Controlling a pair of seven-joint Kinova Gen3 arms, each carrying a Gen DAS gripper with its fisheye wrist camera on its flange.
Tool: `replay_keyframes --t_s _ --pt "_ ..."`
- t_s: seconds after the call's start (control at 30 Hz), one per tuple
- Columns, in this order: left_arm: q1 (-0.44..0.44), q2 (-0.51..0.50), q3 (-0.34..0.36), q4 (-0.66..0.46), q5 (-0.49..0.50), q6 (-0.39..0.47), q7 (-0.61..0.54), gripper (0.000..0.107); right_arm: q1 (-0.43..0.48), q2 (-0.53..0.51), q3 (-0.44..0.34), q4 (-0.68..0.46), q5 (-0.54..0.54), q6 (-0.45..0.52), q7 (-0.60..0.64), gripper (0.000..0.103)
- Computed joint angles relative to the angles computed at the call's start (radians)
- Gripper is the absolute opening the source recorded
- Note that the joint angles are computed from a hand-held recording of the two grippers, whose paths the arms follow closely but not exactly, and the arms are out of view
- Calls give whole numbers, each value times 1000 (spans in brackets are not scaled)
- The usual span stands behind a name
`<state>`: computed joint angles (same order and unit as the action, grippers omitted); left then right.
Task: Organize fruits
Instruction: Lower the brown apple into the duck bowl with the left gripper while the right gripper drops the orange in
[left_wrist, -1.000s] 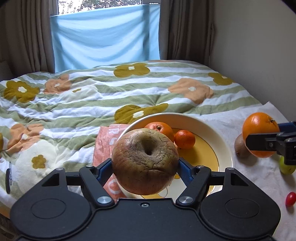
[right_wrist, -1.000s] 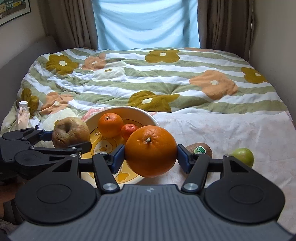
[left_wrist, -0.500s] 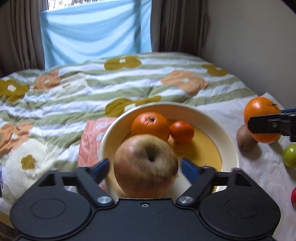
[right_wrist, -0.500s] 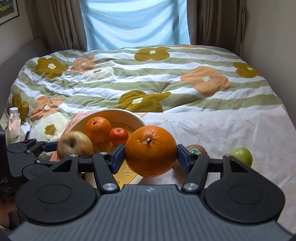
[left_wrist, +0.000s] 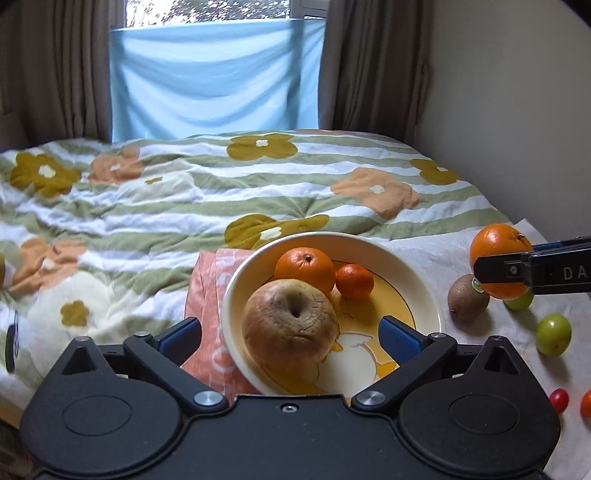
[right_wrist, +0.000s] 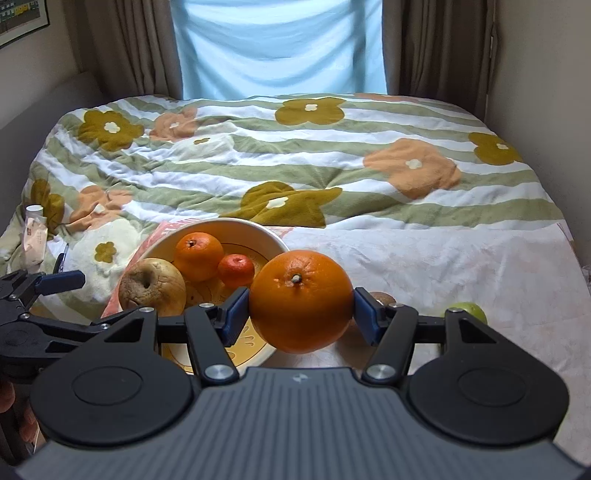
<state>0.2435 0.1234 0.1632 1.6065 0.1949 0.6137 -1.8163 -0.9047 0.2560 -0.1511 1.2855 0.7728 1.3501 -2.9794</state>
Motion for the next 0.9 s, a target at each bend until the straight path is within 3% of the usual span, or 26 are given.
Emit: replay_keyframes --t_s 0.37,0.63,0.9 --pt "38 -89 -11 60 -154 12 219 103 50 7 -1 3 -49 -119 165 75" --pt "40 -115 -3 92 -222 1 304 103 80 63 23 1 -114 -213 303 75" --pt "41 -118 1 113 -243 -10 346 103 77 89 52 44 -136 -311 342 76"
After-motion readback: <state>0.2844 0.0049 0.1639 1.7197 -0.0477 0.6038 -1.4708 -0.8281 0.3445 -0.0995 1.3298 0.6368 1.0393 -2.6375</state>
